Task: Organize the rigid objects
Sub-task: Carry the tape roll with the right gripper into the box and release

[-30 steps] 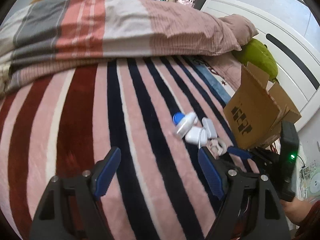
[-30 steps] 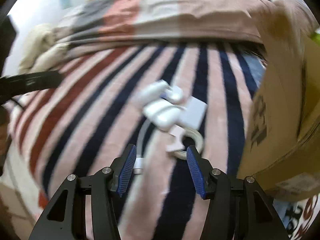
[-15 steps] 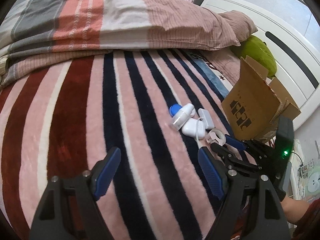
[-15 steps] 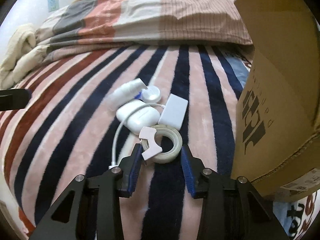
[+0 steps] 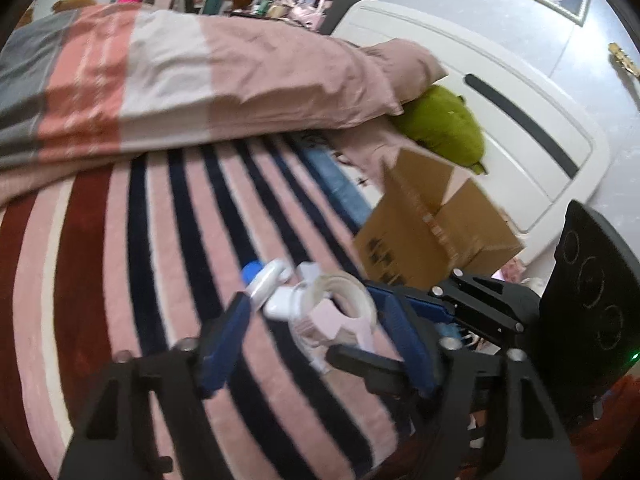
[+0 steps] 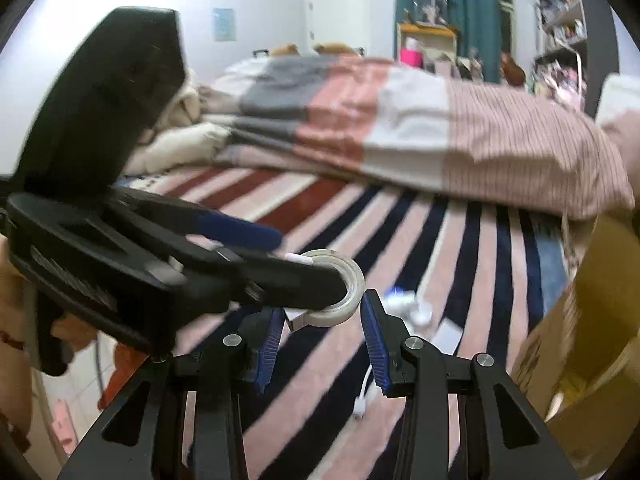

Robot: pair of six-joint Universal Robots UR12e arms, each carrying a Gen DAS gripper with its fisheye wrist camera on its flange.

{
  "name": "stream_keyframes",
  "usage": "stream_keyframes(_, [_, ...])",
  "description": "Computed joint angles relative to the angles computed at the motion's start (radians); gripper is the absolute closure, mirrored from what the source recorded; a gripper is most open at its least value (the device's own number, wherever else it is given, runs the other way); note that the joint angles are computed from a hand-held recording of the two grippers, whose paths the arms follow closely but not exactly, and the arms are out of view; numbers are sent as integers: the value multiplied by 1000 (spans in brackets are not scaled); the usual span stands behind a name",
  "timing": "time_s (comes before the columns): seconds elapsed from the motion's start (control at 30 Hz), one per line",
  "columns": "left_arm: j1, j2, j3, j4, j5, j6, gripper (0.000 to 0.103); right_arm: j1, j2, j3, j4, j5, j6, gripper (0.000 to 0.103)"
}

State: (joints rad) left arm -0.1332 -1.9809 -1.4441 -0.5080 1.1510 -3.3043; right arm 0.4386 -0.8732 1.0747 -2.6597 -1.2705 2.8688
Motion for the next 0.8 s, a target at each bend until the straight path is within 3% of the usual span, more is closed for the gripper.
stream_keyframes(0.07, [-4,-12,36,-13,-27,21,63,-4,-2,-19,4,8,-13,69])
stream_keyframes(0.13, [-13,-28,81,-37,-40,41,67,-11,-5,-33,16,8,-19,69])
stream_keyframes(0.47, [-92,-180,388,-238,-14,142,67,-71,-33,-61,75,-54,-1,69])
stream_keyframes(0.63, [-130,-288,577,-373,-27,184,67,-113,-44,-71,142,-91,32,69])
stream_keyframes(0.8, [-158,-363,707,-477,-11,215,66,-144,-48,-80,219,-133,57,69])
